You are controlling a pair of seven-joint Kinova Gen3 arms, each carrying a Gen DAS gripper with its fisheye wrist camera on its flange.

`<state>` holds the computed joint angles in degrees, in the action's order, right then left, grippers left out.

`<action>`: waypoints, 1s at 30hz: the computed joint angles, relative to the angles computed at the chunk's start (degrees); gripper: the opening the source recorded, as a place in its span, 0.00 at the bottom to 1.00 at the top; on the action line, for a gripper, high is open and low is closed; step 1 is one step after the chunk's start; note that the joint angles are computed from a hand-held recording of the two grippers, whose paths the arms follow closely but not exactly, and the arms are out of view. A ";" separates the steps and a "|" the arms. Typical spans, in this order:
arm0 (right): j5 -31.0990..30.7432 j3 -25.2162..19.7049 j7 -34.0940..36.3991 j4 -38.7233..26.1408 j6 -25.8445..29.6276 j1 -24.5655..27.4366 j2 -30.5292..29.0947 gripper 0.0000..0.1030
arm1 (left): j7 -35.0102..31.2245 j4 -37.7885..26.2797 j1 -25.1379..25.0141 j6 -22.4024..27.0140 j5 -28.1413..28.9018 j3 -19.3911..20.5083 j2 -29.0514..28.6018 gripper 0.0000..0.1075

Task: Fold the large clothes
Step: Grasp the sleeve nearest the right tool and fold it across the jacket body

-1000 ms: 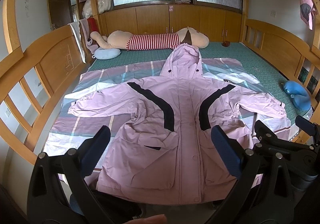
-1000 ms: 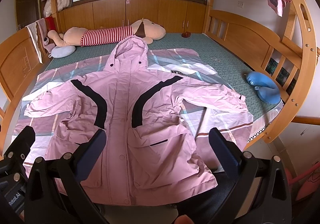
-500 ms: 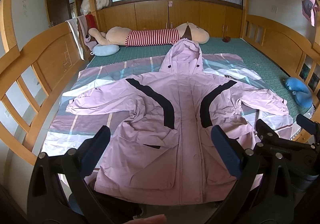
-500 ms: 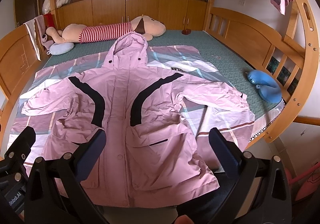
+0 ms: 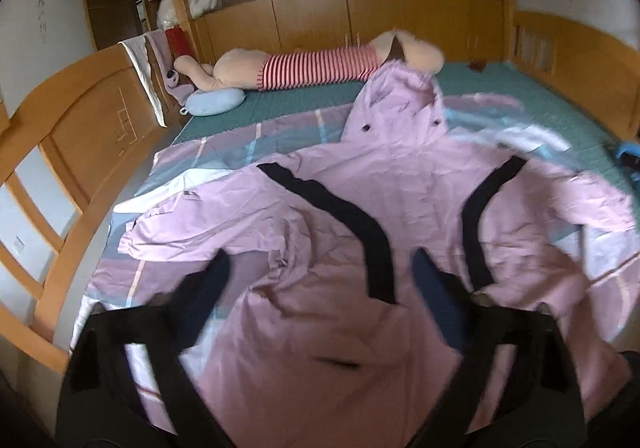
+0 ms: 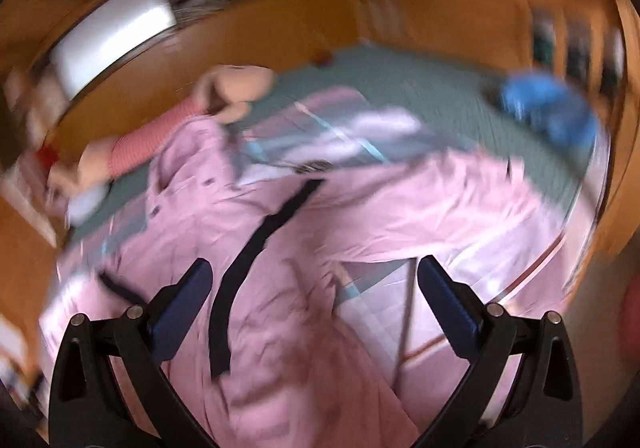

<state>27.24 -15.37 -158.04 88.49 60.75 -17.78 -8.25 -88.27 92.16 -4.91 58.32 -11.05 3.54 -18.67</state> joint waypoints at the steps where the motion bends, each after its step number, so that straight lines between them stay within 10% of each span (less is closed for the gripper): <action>1: -2.04 2.29 0.32 0.82 -2.33 2.51 1.69 0.99 | 0.17 -0.59 -0.89 -0.17 -1.71 1.38 2.60 0.76; 5: -5.72 3.61 1.53 5.47 -10.65 12.53 6.61 0.99 | -0.89 -1.09 0.32 -3.96 -1.56 0.11 8.28 0.94; 12: -18.45 -2.13 0.30 6.84 -14.30 28.84 13.94 0.98 | 2.41 6.36 -1.14 -15.63 -4.10 0.74 13.16 0.94; 19: -8.71 -15.67 -6.65 3.90 -12.19 43.24 18.88 0.97 | -2.50 6.07 1.65 -13.66 -2.66 -2.94 16.09 0.94; 21: -6.07 -19.85 -11.31 5.84 -14.53 47.84 18.77 0.71 | -5.07 4.39 0.96 -11.42 1.55 -4.56 16.97 0.94; 23: -1.89 -21.12 -15.97 7.06 -15.69 48.61 17.72 0.19 | -6.29 3.14 0.04 -9.44 4.52 -5.44 17.54 0.94; 30: 14.41 -20.79 -18.79 8.80 -25.64 40.25 5.37 0.08 | -5.29 1.13 -1.80 -7.50 7.61 -6.04 18.74 0.94</action>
<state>41.65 -36.16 -176.83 97.29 35.11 22.46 -2.88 -93.56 93.29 -6.72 50.82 -3.44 -2.50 0.07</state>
